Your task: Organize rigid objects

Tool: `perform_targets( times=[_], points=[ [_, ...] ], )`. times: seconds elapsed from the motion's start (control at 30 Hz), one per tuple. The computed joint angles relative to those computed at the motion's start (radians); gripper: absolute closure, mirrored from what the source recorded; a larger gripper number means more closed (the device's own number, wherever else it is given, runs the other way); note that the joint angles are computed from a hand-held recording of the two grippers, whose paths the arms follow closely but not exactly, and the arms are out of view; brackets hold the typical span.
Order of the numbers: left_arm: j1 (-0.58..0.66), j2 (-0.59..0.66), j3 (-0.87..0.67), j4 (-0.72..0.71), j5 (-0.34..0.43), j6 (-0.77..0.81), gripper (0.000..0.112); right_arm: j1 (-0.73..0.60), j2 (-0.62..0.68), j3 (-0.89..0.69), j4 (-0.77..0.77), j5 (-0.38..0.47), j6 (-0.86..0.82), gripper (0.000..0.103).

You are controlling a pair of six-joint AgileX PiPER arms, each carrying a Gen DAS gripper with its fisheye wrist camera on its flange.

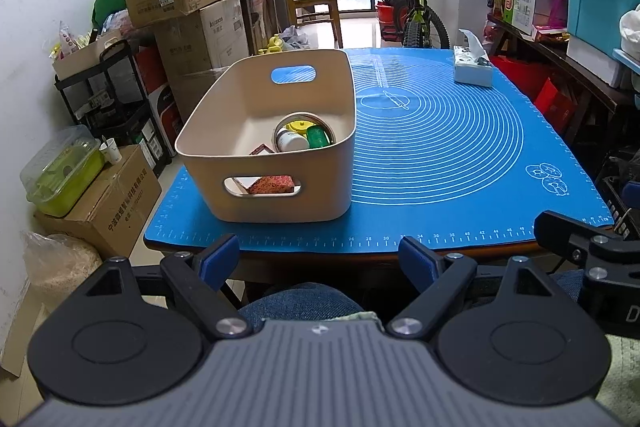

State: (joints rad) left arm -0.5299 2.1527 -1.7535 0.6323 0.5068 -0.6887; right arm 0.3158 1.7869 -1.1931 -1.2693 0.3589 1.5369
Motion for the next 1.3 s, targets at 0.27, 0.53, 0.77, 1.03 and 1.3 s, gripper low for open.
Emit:
perform_targets(
  times=[0.27,0.53,0.77,1.03,1.3],
  points=[
    [0.000,0.000,0.000,0.002,-0.001,-0.001,0.026,0.005,0.008,-0.003,-0.006,0.005,0.011,0.003],
    [0.000,0.002,-0.005,-0.003,0.000,0.005,0.026,0.004,0.017,-0.002,-0.013,0.003,0.024,0.003],
    [-0.001,0.003,-0.007,-0.005,-0.001,0.007,0.025,0.004,0.017,-0.002,-0.012,0.002,0.023,0.003],
    [-0.002,0.005,-0.010,-0.003,-0.001,0.006,0.026,0.003,0.018,-0.002,-0.014,0.001,0.025,0.002],
    [-0.001,0.003,-0.005,-0.002,-0.003,0.004,0.026,0.004,0.017,-0.003,-0.009,0.003,0.019,0.003]
  ],
)
